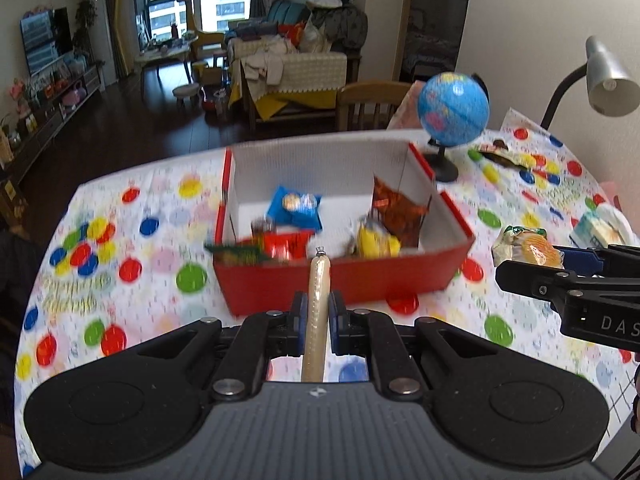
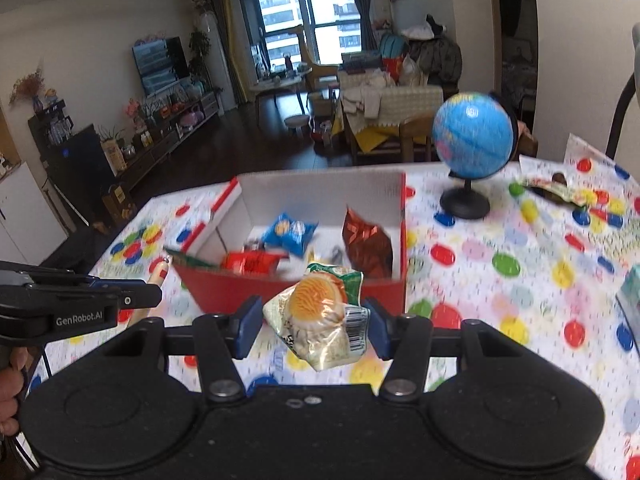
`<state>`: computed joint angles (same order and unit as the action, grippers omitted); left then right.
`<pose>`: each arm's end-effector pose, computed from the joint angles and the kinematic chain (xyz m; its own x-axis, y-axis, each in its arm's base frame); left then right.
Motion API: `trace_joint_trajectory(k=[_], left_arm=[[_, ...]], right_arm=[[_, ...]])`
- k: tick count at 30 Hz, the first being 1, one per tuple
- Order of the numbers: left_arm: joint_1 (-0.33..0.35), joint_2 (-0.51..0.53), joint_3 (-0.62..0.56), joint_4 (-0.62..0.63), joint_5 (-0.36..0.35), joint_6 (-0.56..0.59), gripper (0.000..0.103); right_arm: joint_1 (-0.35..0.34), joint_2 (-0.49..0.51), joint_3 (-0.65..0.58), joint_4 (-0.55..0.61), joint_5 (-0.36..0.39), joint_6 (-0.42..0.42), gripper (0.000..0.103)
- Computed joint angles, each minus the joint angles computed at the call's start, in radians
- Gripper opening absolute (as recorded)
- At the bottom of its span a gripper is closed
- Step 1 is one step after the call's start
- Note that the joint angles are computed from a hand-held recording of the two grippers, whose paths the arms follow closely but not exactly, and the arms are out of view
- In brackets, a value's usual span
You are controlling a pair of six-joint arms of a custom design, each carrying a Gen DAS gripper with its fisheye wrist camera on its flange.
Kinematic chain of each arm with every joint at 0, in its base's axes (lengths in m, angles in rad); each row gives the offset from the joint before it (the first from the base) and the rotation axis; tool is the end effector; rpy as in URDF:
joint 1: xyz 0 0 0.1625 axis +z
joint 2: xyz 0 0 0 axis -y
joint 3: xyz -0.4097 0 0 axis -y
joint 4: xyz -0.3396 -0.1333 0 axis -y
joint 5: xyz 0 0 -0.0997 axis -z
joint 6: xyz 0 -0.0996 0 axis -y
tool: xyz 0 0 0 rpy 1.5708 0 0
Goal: Organize snacks
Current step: 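Carry the stick snack and wrapped cake over the red box with both tools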
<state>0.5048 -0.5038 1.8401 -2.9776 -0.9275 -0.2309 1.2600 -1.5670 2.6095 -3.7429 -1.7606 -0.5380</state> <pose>-0.3817 -0.4315 -0.0425 -0.6125 0.5514 -0.5663 0.7529 0.6252 -0.2055 0.0161 -0.3242 0.3273 -0.8250 0.1891 0.5325 -0.3402 0.5862 -0.7352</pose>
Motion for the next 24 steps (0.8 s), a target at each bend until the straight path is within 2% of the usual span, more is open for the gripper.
trace_joint_trajectory(k=[10, 16, 24], left_arm=[[0.056, 0.062, -0.183, 0.047, -0.009, 0.117, 0.010], [0.105, 0.118, -0.316, 0.121, -0.005, 0.148, 0.010], [0.166, 0.225, -0.509, 0.228, -0.002, 0.195, 0.011]], right_arm=[[0.043, 0.059, -0.141, 0.041, -0.032, 0.004, 0.053], [0.042, 0.113, -0.223, 0.089, -0.042, 0.021, 0.053], [0.033, 0.213, -0.322, 0.116, -0.102, 0.051, 0.053]])
